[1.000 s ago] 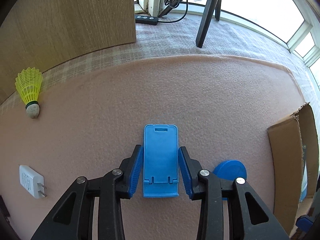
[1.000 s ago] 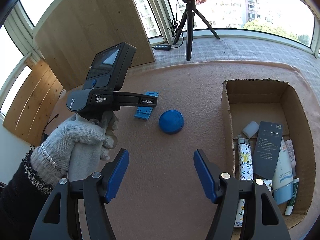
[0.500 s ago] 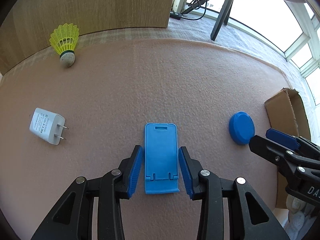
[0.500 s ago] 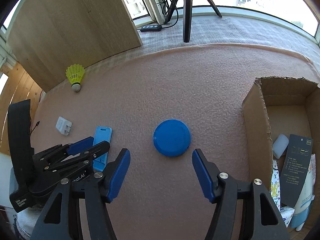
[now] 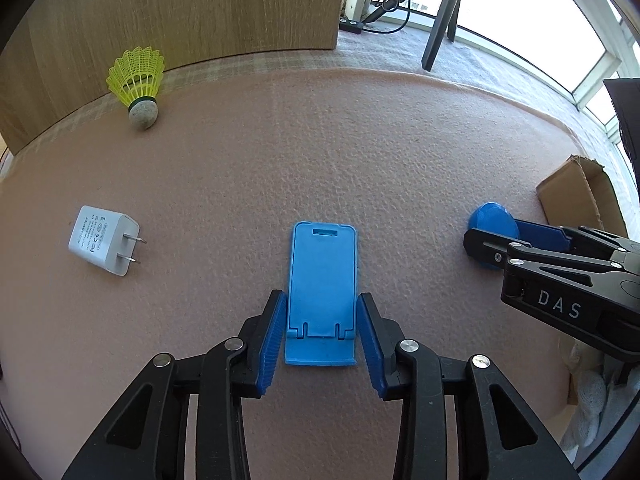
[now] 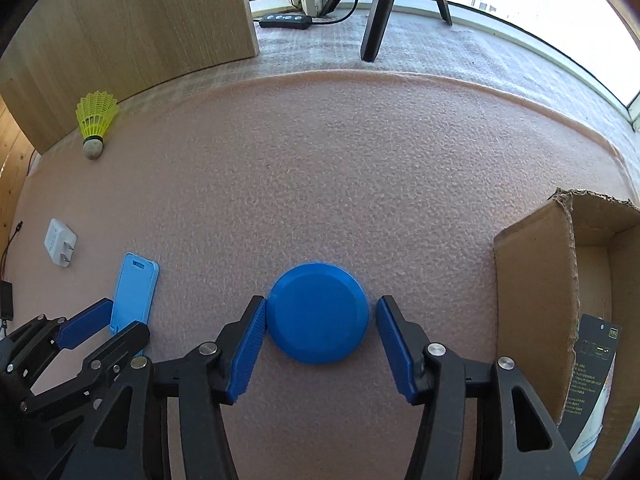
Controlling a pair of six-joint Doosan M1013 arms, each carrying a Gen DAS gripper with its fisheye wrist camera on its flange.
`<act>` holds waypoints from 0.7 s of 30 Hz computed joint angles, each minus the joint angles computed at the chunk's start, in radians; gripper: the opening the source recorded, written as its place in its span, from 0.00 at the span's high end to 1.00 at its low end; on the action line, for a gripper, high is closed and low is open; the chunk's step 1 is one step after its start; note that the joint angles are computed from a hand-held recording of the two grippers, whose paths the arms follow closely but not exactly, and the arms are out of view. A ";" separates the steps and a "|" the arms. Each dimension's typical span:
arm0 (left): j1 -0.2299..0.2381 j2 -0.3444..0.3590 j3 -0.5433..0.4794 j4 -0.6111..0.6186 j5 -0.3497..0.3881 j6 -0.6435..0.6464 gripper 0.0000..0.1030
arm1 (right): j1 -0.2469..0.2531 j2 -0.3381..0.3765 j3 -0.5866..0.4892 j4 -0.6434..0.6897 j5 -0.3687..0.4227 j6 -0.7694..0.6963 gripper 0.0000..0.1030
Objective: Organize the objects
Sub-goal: 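Grasp the blue phone stand with the left gripper while the right gripper grasps the blue lid, then carry the phone stand and blue lid into the box and release both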
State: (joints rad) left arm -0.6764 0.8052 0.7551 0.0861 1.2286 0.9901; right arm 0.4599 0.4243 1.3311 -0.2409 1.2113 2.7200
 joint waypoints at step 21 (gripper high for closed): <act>-0.005 -0.070 0.071 -0.027 -0.084 -0.031 0.62 | 0.064 -0.121 0.077 -0.081 -0.101 0.061 0.55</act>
State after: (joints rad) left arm -0.6813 0.7352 0.8257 0.0588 1.1441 0.9587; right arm 0.5234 0.3029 1.4081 -0.3219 1.1101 2.7813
